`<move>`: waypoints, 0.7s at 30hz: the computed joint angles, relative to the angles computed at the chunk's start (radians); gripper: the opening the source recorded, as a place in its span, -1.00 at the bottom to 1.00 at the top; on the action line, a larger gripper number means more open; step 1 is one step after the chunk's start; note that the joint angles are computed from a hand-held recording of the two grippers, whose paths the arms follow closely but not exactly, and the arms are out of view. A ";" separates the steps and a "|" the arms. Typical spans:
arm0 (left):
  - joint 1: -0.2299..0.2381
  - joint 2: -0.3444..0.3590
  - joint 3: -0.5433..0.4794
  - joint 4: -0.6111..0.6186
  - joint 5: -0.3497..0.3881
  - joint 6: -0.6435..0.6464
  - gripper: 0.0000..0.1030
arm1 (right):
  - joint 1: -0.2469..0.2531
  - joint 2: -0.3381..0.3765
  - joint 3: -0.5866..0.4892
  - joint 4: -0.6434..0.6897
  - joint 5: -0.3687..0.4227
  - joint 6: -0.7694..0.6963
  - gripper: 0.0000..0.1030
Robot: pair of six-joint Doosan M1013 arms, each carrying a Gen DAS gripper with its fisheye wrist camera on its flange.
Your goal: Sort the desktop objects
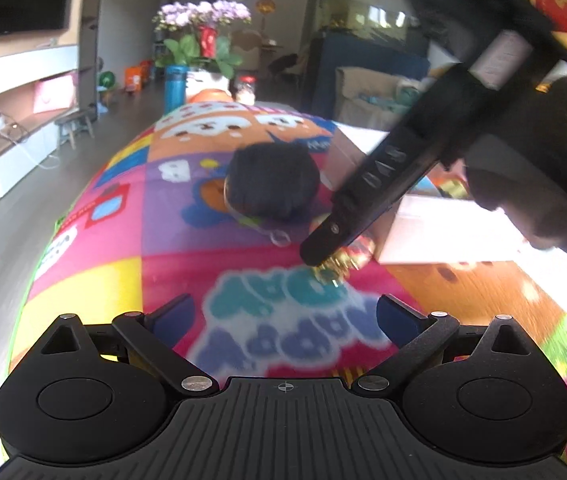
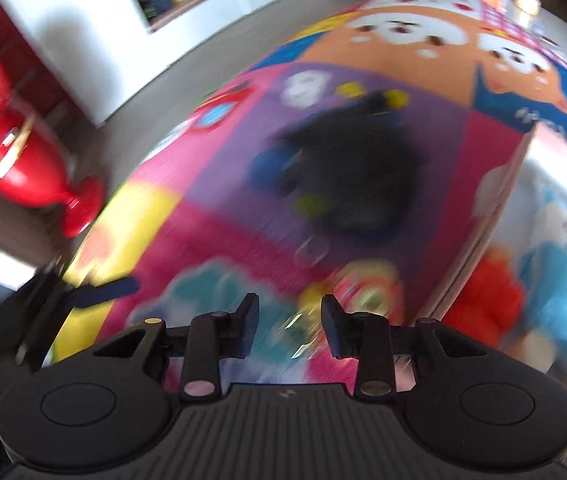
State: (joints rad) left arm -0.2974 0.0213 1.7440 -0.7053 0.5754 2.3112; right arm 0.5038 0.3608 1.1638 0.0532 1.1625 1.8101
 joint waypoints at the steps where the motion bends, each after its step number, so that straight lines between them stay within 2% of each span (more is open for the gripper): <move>1: -0.001 -0.006 0.004 0.016 0.006 -0.005 0.94 | 0.005 -0.016 0.026 0.023 -0.009 -0.024 -0.27; 3: -0.005 -0.014 0.007 0.053 0.017 -0.025 0.96 | -0.008 -0.041 0.072 0.139 0.004 -0.042 -0.29; 4: -0.005 -0.014 0.005 0.052 0.036 -0.015 0.96 | -0.006 -0.059 0.102 0.144 -0.007 -0.023 -0.30; 5: -0.008 -0.018 0.009 0.046 0.031 -0.005 0.96 | -0.001 -0.083 0.135 0.121 -0.031 0.003 -0.30; 7: -0.016 -0.018 0.010 0.028 0.022 0.034 0.96 | 0.000 -0.149 0.222 0.106 -0.134 0.023 -0.30; 10: -0.031 0.004 -0.006 -0.023 0.011 0.106 0.96 | 0.021 -0.256 0.350 -0.065 -0.297 0.172 -0.26; 11: -0.041 0.018 -0.018 -0.026 0.009 0.122 0.96 | 0.031 -0.285 0.384 -0.145 -0.330 0.245 -0.16; 14: -0.074 0.069 -0.061 0.000 -0.006 0.181 0.94 | 0.071 -0.348 0.465 -0.438 -0.348 0.478 0.15; 16: -0.097 0.102 -0.098 0.093 -0.016 0.147 0.55 | 0.086 -0.376 0.506 -0.543 -0.326 0.585 0.19; 17: -0.104 0.119 -0.117 0.127 -0.008 0.130 0.29 | 0.085 -0.391 0.527 -0.560 -0.324 0.621 0.20; 21: -0.095 0.162 -0.168 0.084 0.056 0.188 0.32 | 0.073 -0.451 0.610 -0.582 -0.351 0.761 0.34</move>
State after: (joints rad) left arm -0.3921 0.1832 1.5762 -0.6216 0.6318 2.4989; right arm 0.5768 -0.0898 1.7742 -0.5293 0.8111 2.5714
